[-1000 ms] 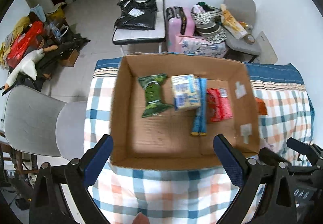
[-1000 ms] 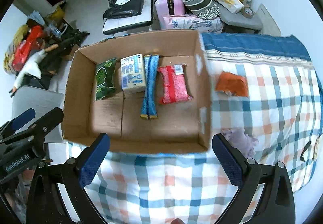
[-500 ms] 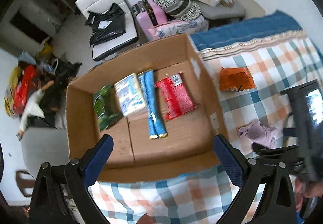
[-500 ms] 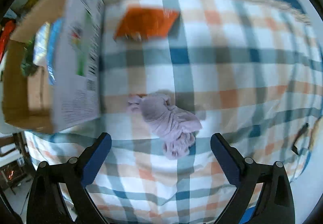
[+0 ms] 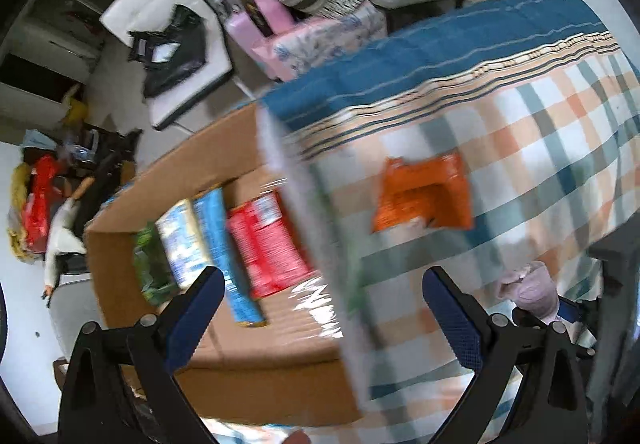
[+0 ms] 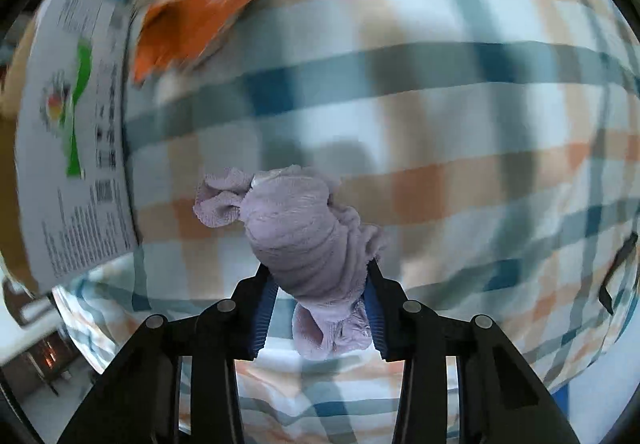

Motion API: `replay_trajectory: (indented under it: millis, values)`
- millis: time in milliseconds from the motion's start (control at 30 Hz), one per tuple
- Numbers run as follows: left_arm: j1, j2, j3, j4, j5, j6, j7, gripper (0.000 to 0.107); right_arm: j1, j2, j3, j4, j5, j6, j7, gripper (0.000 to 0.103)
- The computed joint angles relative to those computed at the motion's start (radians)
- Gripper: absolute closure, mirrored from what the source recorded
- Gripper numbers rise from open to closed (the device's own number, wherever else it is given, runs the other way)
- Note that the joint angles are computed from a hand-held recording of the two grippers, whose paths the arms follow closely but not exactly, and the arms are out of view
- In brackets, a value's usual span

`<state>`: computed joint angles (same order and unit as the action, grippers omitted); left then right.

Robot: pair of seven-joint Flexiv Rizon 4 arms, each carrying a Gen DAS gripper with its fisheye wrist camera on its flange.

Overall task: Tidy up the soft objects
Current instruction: 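Grasp the lilac cloth with the right tool while the left tool grasps the orange snack bag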

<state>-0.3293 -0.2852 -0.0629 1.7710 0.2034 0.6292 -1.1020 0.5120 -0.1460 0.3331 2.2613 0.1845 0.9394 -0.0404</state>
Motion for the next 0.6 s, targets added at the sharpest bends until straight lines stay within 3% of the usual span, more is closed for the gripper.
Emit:
replay_trajectory:
  millis: [300,500,600]
  values:
    - [-0.091,-0.247,-0.026,-0.260,-0.034,-0.288,-0.072,0.005,-0.044,0.148,-0.019,0.127,0.001,-0.002,0.062,0.060]
    - [-0.151,-0.378,-0.002,-0.384,-0.004,-0.412,-0.111,0.005,-0.080,0.180,-0.045,0.162,0.025,0.013,0.009,0.060]
    - [-0.165,-0.405,0.009,-0.395,0.009,-0.424,-0.121,0.005,-0.092,0.180,-0.054,0.150,0.041,-0.001,-0.020,0.060]
